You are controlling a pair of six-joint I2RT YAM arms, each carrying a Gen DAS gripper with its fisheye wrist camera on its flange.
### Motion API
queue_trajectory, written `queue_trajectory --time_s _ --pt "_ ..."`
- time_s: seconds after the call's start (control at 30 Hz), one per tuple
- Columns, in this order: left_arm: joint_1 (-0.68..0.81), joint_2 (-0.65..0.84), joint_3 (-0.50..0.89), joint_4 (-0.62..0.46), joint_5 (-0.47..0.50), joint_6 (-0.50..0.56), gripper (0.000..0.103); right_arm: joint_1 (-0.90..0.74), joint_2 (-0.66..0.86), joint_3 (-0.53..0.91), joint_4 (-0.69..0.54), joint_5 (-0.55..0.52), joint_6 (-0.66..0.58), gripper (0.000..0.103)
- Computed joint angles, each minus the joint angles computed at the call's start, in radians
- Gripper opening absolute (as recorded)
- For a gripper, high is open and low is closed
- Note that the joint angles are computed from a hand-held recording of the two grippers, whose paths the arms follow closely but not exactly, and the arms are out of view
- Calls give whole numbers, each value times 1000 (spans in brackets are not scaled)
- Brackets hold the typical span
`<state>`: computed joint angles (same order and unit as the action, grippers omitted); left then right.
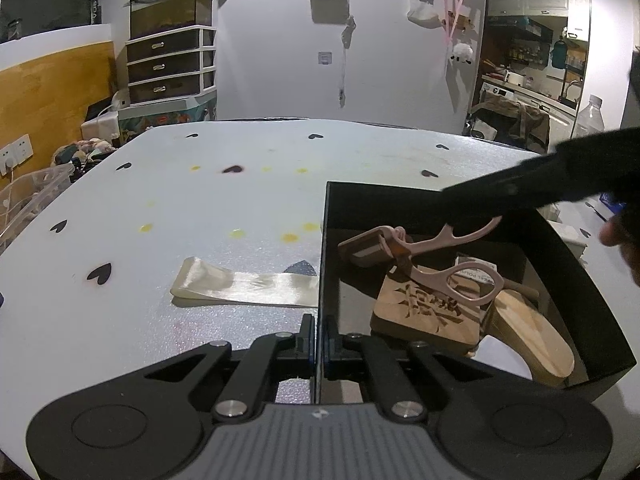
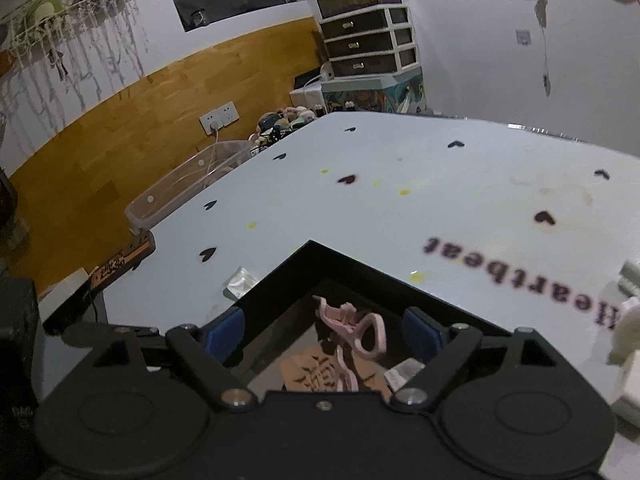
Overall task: Organize rigid objects
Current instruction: 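Carry the pink scissors into the black box and open the right gripper, then grasp the white cube charger with the right gripper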
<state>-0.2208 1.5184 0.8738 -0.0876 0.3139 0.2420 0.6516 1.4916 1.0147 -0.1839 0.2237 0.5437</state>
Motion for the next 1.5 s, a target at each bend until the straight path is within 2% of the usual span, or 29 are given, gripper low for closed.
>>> queue_trajectory --time_s 0.07,0.23,0.47,0.67,0.8,0.9,1.0,1.07,1.23,1.37,1.5 --pt "2 -1 0 0 1 0 3 20 -24 -10 -7 32 -12 95" --pt "3 0 0 -1 2 0 3 61 -92 -34 -26 94 -25 99" --pt "6 -2 -1 -2 5 0 3 118 -200 -75 -106 260 30 103" --pt "12 -4 -2 -4 9 2 3 142 -291 -134 -251 468 206 103" --pt "15 -5 -1 -5 12 3 3 130 -309 -180 -365 544 376 103" --pt "16 -5 0 -7 15 5 3 109 -311 -229 -422 556 507 103" --pt "15 -6 2 -11 14 6 3 73 -292 -262 -473 542 597 103" --pt "14 -4 4 -12 13 6 3 45 -280 -285 -465 533 625 103" --pt "12 -4 3 -11 11 5 3 -69 -233 -325 -323 467 575 102" --pt "12 -4 3 -11 11 6 3 -155 -174 -315 -208 409 492 95" --pt "10 0 2 -6 9 6 3 -205 -98 -270 -212 392 484 84"
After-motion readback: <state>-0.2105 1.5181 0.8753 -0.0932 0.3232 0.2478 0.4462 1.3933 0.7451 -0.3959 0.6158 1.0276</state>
